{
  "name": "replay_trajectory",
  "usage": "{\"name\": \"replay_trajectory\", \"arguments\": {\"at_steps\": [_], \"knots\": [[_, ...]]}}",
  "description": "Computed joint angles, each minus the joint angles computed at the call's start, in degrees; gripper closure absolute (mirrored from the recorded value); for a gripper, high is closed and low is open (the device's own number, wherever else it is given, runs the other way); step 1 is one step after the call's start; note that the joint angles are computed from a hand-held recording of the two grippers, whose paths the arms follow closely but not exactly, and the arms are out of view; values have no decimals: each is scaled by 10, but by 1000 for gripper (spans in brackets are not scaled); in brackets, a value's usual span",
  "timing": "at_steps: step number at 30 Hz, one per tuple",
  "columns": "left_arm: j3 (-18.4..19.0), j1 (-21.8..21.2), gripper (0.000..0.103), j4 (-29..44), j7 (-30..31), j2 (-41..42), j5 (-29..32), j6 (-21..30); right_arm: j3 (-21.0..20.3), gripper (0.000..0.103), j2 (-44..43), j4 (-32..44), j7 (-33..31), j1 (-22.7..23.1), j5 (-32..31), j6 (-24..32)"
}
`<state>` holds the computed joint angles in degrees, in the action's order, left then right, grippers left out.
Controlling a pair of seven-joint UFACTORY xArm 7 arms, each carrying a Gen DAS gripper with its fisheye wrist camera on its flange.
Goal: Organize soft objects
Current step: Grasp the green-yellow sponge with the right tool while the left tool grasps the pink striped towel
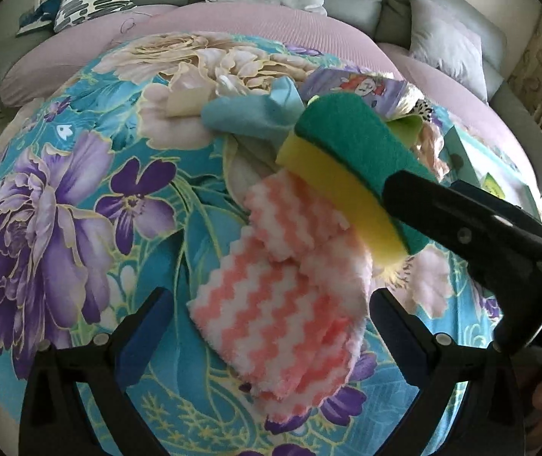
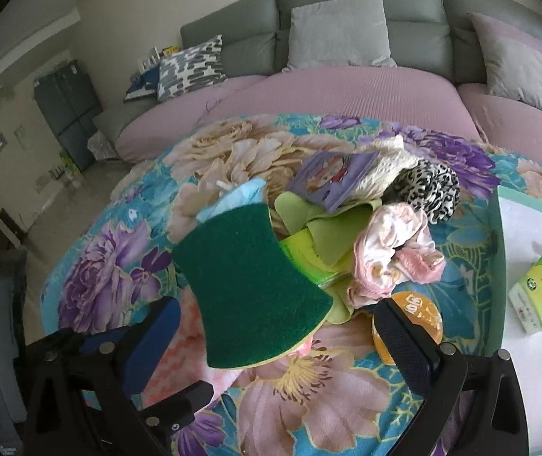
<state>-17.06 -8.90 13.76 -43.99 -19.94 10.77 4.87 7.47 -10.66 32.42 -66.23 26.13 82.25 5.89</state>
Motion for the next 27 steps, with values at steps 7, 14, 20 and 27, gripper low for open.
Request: {"name": "replay_trajectory", "arguments": {"at_steps": [7, 14, 20, 27], "knots": [[-31, 35, 16, 11, -21, 28, 35, -11, 5, 6, 32, 13, 28, 1, -33, -9], [-22, 40, 26, 7, -13, 34, 37, -31, 7, 10, 45, 18, 47, -3, -51, -1], [-51, 67, 27, 13, -25, 38, 53, -25, 12, 10, 50, 16, 79, -3, -87, -4], [-43, 60, 42, 13, -34, 39, 62, -27, 4, 23, 44, 15, 62, 0, -70, 6]]}}
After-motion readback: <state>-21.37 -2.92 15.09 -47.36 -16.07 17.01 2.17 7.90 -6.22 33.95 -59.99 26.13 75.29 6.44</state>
